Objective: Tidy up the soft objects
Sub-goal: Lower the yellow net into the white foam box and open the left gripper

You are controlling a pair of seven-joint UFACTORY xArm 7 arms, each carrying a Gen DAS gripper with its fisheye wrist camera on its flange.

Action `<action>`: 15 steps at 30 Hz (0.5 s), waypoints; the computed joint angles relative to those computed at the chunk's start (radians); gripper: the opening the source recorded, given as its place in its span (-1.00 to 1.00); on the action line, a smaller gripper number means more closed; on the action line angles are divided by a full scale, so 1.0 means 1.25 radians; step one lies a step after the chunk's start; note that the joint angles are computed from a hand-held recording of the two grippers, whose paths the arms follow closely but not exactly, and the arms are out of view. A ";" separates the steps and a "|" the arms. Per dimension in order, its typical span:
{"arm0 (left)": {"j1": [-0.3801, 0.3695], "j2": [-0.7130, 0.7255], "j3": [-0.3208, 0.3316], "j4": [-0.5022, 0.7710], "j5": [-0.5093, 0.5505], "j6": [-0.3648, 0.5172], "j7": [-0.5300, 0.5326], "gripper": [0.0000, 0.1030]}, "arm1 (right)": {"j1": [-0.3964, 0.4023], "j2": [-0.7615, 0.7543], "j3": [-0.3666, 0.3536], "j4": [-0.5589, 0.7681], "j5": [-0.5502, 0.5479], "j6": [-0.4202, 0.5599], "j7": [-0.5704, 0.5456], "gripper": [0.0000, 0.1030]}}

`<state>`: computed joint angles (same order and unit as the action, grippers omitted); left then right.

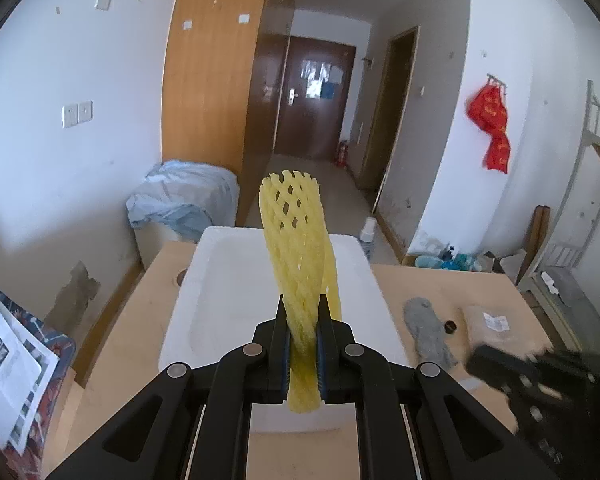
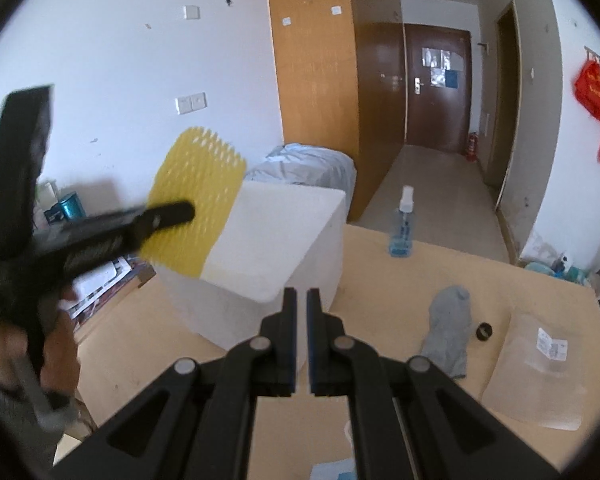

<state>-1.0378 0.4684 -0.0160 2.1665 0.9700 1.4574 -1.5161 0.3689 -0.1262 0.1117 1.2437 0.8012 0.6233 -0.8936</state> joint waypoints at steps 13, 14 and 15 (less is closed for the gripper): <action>0.060 0.041 0.023 0.043 -0.075 -0.005 0.030 -0.77 | -0.025 -0.012 -0.019 -0.036 -0.003 0.021 -0.019 -0.88; 0.057 0.050 0.026 0.059 -0.077 0.008 0.037 -0.75 | -0.029 -0.018 -0.021 -0.045 -0.007 0.018 -0.015 -0.88; 0.058 0.044 0.027 0.048 -0.082 0.004 0.038 -0.64 | -0.032 -0.020 -0.024 -0.049 -0.013 0.023 -0.011 -0.88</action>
<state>-0.9647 0.5229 0.0180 2.2268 0.8675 1.4625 -1.4691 0.3289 -0.1515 0.0819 1.1819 0.7848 0.6526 -0.9069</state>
